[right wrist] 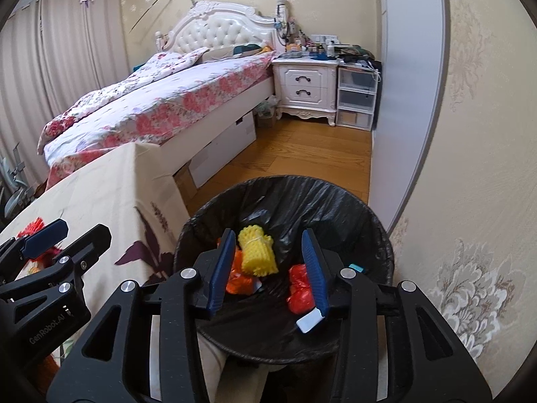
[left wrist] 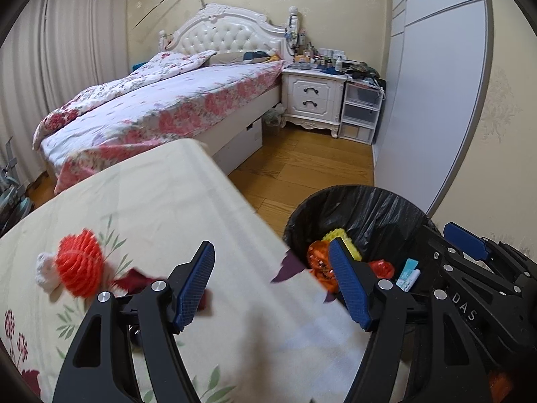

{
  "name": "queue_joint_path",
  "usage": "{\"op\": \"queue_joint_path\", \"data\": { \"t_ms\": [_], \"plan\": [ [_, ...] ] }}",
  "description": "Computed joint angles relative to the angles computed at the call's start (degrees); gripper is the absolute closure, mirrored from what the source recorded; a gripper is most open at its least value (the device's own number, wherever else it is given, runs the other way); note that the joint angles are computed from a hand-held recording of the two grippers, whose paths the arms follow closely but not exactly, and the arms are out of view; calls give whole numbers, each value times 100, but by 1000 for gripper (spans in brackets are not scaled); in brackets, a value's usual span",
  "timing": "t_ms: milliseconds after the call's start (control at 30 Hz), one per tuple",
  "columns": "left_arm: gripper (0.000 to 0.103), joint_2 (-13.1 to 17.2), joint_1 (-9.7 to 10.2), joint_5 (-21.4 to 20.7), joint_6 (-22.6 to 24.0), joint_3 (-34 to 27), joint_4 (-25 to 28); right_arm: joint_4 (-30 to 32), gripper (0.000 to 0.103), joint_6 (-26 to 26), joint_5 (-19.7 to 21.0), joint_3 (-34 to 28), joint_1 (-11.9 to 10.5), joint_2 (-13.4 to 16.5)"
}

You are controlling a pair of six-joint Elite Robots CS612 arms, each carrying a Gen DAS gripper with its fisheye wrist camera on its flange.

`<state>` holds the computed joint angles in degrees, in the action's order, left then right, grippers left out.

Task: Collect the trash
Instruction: 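Move both tools back to the table and grasp the yellow bottle with the left tool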

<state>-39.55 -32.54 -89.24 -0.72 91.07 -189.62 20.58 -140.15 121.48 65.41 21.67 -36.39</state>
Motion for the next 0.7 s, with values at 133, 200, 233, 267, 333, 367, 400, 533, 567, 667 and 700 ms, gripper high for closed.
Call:
{"op": "queue_joint_path", "data": {
  "t_ms": [133,200,233,267,333,367,400,533,567,667,700],
  "plan": [
    [34,-93,54,167,-139,187,-43,22,62,-147,-173,-96,75,34],
    [34,-142,91,255,-254,283,-53,33,62,-226,-237,-149,111,52],
    [34,-162,109,291,-320,316,-42,32,62,-267,-268,-173,132,59],
    [34,-185,134,325,-396,367,-40,24,62,-310,-301,-193,154,65],
    [34,-221,175,397,-524,439,-15,33,61,-406,-353,-239,187,77],
    [34,-240,197,437,-597,480,-9,48,61,-455,-374,-276,205,92],
    [34,-249,219,462,-657,501,6,58,61,-487,-399,-295,217,99],
    [34,-275,295,547,-818,556,96,158,55,-573,-493,-454,261,184],
    [34,-271,312,550,-855,548,132,169,54,-590,-508,-474,267,199],
    [34,-239,347,522,-943,473,258,226,54,-624,-566,-557,283,240],
    [34,-225,352,524,-956,443,288,238,54,-641,-579,-578,287,250]
  ]
}}
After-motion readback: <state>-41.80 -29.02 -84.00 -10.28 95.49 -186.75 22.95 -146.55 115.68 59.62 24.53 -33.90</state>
